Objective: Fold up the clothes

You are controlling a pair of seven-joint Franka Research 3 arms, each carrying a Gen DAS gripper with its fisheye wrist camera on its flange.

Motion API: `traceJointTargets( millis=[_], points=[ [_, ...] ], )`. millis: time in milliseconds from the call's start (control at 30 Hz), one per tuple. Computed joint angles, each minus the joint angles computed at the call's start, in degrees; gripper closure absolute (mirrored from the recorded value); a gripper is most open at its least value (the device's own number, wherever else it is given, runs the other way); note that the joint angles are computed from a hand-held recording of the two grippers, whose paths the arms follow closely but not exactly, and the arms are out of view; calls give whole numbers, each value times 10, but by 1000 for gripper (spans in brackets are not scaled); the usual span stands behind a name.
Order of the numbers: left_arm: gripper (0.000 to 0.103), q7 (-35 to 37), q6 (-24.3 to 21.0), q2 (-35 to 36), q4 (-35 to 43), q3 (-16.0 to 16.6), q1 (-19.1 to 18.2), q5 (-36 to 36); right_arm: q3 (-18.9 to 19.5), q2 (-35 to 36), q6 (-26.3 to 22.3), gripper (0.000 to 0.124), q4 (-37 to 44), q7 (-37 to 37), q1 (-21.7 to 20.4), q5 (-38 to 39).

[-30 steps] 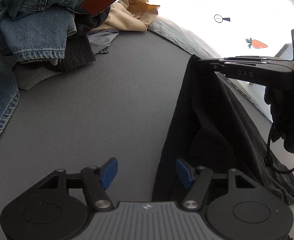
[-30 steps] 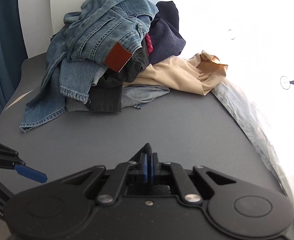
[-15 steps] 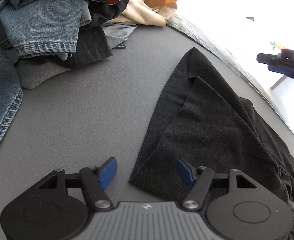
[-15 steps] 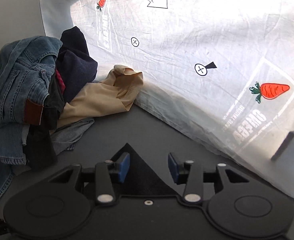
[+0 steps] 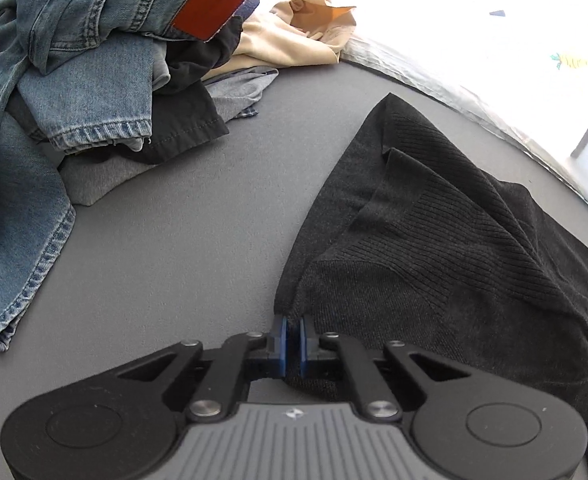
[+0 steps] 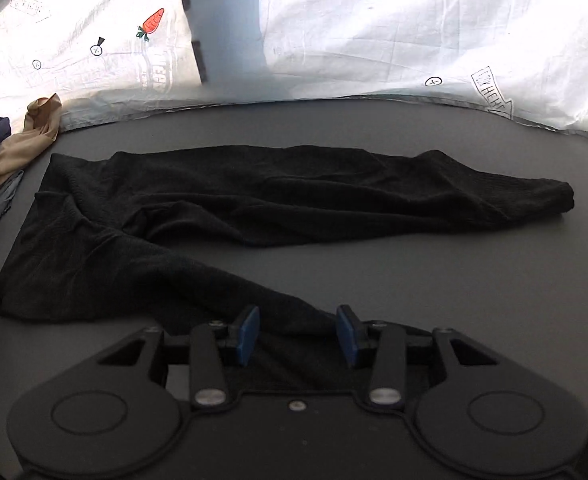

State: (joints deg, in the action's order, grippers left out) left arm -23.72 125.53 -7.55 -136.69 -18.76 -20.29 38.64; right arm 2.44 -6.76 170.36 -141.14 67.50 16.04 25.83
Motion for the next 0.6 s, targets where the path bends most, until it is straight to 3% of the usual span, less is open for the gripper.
traceJointTargets(
  millis=[233, 367, 533, 600],
  points=[
    [98, 48, -115, -100, -35, -14, -17, -49, -42, -33, 42, 80, -32, -51, -5, 73],
    [98, 26, -112, -165, -91, -9, -23, -118, -42, -51, 50, 80, -57, -37, -38, 43],
    [97, 14, -77, -162, -115, -18, -25, -153, 22, -89, 23, 75, -99, 142, -180, -89],
    [97, 22, -90, -135, -99, -25, -26, -154, -8, -92, 4, 74, -103, 182, -181, -74]
  ],
)
